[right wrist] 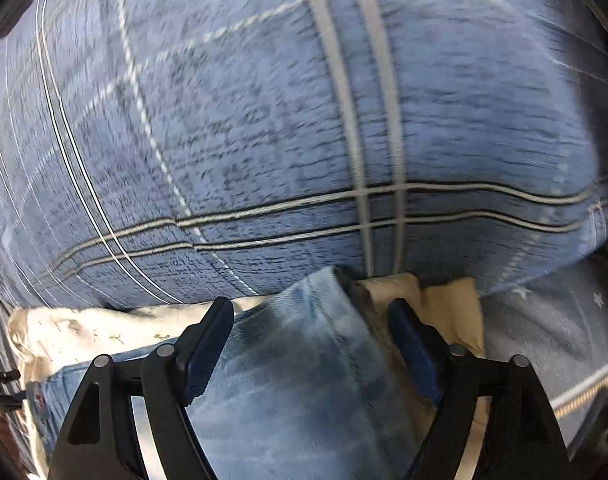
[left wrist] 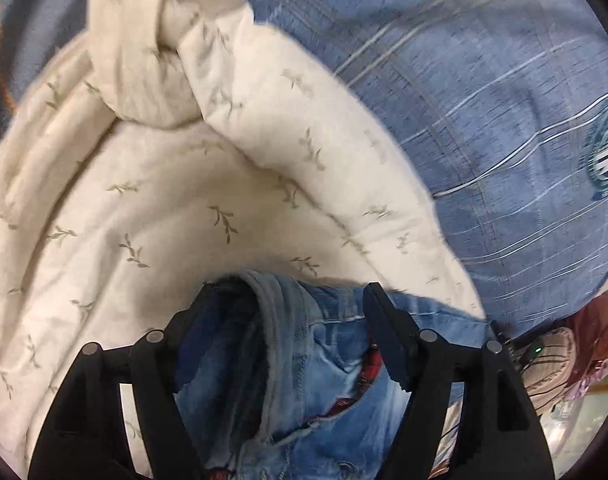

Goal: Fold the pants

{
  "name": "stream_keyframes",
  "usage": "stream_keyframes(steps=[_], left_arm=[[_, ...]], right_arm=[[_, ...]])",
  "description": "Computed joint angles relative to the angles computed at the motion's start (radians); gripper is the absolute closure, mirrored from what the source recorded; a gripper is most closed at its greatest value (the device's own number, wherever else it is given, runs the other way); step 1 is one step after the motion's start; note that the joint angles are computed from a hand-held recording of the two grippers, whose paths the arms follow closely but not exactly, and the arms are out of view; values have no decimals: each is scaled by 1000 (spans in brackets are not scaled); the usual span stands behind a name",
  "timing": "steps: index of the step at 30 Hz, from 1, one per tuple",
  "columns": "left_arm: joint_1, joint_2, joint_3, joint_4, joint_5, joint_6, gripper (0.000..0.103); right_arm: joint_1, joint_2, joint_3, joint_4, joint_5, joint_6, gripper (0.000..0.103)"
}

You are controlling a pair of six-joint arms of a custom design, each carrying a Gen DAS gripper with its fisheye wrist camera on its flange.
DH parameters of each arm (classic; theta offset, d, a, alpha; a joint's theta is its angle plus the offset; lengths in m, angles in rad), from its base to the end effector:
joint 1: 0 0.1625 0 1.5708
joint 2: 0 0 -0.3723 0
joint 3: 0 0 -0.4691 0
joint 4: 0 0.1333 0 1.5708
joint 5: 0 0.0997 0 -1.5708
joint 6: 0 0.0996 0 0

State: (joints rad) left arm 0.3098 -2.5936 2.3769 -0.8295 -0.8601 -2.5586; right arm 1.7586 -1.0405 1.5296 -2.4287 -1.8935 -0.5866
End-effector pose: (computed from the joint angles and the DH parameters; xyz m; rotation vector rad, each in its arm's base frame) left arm -0.1194 -0.2464 0.3420 -1.3906 2.2708 -1.1639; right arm 0.2361 -0.6976 0.2111 0.9527 -2.5554 0.4105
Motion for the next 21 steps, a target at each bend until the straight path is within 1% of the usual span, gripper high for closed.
stream_keyframes(steps=[1,3,4,5,6,7,8,9,12,15,17,18,20,21], left_arm=[[21,-6,10,-29,1,25,30],[60,-52,49,-122,22,103,32],[67,-34,40,-127,19,114,33],[67,-9,28,-122,23,119,48],[60,5,23,-134,29,148,71],[55,10,22,-149,30,171,80],[38,26,12,-133,29,164,90],[14,46,-3,-101,29,148,96],[-71,109,-48,0,26,77,96],[-126,188,-98,74,5,22,97],[-163,257,-135,121,-18,-5,97],[-185,307,-157,141,-26,-19,97],[-220,394,-195,170,-39,-36,97],[-241,438,-216,185,-45,-46,97]], right_arm=[[4,3,5,-16,-10,-17,22],[14,-6,31,-84,-58,-71,39],[19,-10,41,-113,-88,-94,60],[19,-18,44,-107,-91,-98,84],[17,-29,49,-95,-80,-95,92],[15,-51,60,-96,-70,-100,96],[15,-75,76,-105,-64,-110,99],[18,-89,96,-113,-59,-109,100],[25,-157,151,-128,-39,-107,100],[29,-227,206,-142,-4,-94,100],[24,-298,244,-129,34,-83,100],[33,-305,251,-134,38,-72,100],[27,-389,295,-116,71,-72,100],[36,-398,299,-115,76,-61,100]])
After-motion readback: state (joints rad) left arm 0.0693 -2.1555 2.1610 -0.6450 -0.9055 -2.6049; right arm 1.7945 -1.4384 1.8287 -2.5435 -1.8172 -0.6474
